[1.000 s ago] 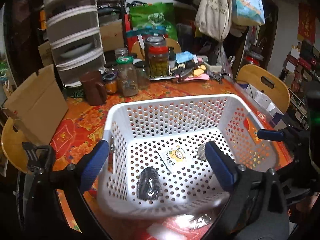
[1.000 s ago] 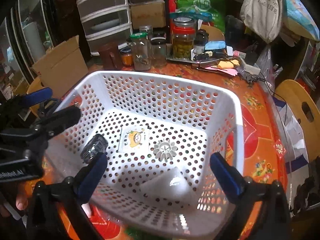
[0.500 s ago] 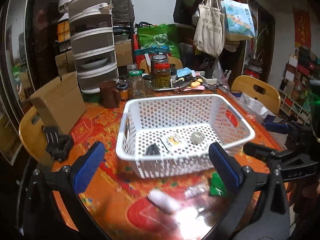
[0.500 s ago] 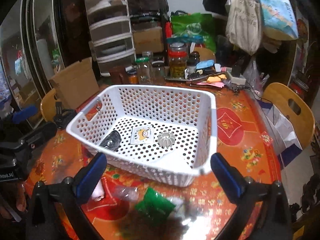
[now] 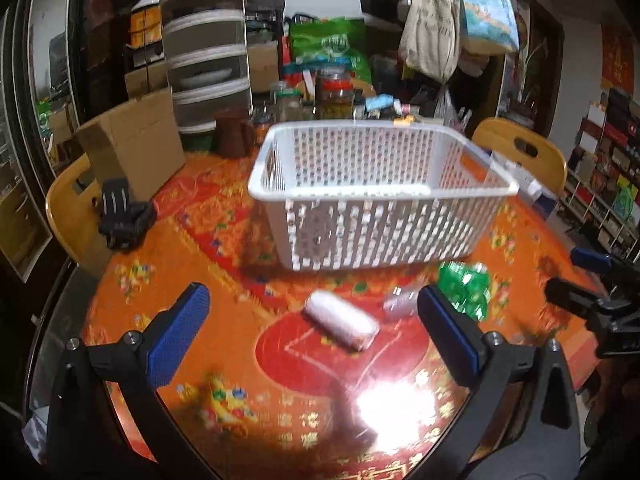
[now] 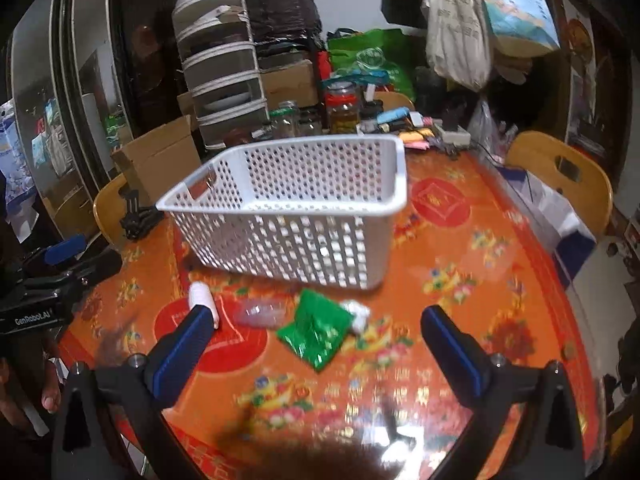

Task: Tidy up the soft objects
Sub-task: 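Withdraw both tools from the basket toward the remaining items, then move the left tool to the pink-white rolled sock while the right tool grasps the green packet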

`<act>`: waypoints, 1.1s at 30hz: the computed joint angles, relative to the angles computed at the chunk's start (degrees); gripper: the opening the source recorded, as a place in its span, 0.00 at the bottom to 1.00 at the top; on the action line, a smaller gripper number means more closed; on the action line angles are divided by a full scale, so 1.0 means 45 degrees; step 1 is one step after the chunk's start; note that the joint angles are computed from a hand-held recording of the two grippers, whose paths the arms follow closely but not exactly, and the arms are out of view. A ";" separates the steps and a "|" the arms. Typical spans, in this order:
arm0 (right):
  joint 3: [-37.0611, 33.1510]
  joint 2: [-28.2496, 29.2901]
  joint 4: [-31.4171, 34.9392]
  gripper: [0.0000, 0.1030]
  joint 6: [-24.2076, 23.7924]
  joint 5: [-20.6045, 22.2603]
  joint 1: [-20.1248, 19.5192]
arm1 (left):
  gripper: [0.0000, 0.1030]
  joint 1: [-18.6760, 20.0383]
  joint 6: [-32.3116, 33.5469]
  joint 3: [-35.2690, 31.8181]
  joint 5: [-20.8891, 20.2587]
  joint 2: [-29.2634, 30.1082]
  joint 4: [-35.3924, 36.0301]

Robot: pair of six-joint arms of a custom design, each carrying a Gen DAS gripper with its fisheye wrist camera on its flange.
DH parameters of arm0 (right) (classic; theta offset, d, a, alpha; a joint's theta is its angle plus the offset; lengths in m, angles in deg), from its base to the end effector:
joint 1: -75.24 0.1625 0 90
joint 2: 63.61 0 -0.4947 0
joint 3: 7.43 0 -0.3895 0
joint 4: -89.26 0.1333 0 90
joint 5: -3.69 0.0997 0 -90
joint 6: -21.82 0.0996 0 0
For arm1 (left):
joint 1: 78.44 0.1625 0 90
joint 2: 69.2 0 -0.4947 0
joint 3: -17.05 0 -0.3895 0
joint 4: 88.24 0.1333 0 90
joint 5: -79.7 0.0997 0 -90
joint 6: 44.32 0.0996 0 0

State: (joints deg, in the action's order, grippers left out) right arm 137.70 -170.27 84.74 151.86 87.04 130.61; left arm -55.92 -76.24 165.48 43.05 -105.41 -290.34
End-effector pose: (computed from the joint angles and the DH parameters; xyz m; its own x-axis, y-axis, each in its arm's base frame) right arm 0.0115 -0.2382 0.2562 -0.8039 -0.0395 0.5935 -0.4633 0.6673 -0.5832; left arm -0.2430 -0.3316 0.0345 -0.6812 0.2661 -0.6821 0.6640 0.6170 -0.4224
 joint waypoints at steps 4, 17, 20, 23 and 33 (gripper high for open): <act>0.0475 -0.0047 -0.0107 1.00 -0.0644 -0.1187 -0.1603 | 1.00 0.0434 0.0006 -0.0014 -0.0361 0.0692 -0.0491; 0.0910 0.1116 -0.1109 1.00 -0.1217 -0.1458 -0.2509 | 1.00 0.1613 0.0528 -0.0309 -0.1101 0.2064 -0.1780; 0.0922 0.1662 -0.1607 0.94 -0.1155 -0.0984 -0.2110 | 1.00 0.1920 0.0712 -0.0469 -0.1245 0.2121 -0.1787; 0.0884 0.2227 -0.2340 0.85 -0.0959 -0.0088 -0.1202 | 1.00 0.2224 0.0997 -0.0682 -0.1422 0.2201 -0.1844; -0.0486 0.4787 -0.2986 0.67 0.0337 0.2830 0.0906 | 1.00 0.3410 0.2067 -0.1834 -0.2168 0.2312 -0.1208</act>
State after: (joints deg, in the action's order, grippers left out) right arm 135.51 -148.72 71.30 153.38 99.77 134.69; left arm -40.57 -66.94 157.22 33.30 -95.00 -295.78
